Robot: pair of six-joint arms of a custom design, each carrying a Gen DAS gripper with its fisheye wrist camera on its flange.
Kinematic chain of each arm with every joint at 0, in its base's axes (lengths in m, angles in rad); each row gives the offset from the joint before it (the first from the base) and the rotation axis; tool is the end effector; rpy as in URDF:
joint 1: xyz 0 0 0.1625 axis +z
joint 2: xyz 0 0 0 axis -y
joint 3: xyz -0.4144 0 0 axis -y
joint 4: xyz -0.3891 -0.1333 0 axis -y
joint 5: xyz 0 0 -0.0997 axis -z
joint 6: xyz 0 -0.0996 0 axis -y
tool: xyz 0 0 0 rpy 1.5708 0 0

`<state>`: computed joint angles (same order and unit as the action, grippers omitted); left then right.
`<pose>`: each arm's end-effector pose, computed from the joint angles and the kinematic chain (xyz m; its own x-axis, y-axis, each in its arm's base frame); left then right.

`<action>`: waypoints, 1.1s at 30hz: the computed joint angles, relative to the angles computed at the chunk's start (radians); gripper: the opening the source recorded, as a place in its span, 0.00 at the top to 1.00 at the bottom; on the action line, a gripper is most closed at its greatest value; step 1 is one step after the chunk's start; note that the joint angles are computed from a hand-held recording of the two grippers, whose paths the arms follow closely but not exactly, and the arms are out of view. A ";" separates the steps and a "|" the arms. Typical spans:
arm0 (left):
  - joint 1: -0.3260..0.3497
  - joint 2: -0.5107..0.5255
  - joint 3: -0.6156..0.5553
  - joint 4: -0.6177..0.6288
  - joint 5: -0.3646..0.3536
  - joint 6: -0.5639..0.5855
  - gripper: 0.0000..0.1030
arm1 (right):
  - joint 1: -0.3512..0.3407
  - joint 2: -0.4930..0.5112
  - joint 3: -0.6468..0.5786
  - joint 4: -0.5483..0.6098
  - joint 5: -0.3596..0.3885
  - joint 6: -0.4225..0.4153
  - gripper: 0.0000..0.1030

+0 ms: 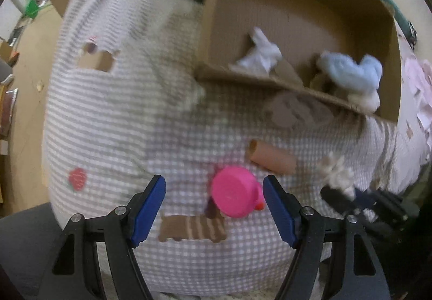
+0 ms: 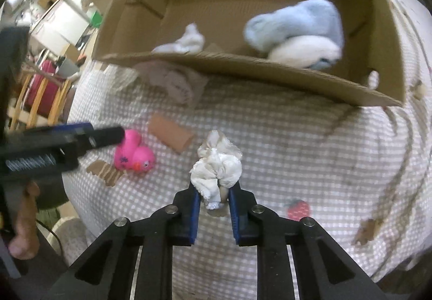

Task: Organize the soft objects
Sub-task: 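Grasp the white lace scrunchie with the right gripper while the left gripper grasps the pink duck, then carry the white scrunchie and pink duck over the box with both grippers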

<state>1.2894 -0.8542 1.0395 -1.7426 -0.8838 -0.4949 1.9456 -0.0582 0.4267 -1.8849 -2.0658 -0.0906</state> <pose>-0.0204 -0.7782 0.3249 -0.7834 -0.2600 -0.5645 -0.1073 0.9512 -0.2893 0.3991 -0.7795 -0.0465 -0.7730 -0.4288 0.4675 -0.4373 0.8941 0.0971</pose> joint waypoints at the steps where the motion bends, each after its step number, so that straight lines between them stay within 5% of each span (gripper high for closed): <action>1: 0.001 0.008 -0.005 0.004 -0.011 0.009 0.30 | -0.003 -0.011 0.011 -0.008 -0.001 0.001 0.80; 7: -0.001 0.052 -0.037 0.043 -0.016 0.018 0.31 | -0.014 -0.070 0.077 -0.048 -0.001 0.033 0.80; 13: 0.007 0.097 -0.084 0.121 -0.001 -0.013 0.54 | -0.018 -0.134 0.186 -0.126 0.020 0.027 0.80; 17: 0.011 0.076 -0.067 0.095 -0.009 -0.005 0.54 | -0.017 -0.110 0.137 -0.075 0.017 0.039 0.80; 24: 0.000 -0.025 0.028 0.080 0.075 -0.021 0.54 | -0.003 -0.034 -0.011 -0.011 0.058 0.046 0.80; 33: -0.050 -0.099 -0.003 0.073 0.095 -0.057 0.54 | -0.001 -0.193 0.194 -0.171 0.169 0.006 0.80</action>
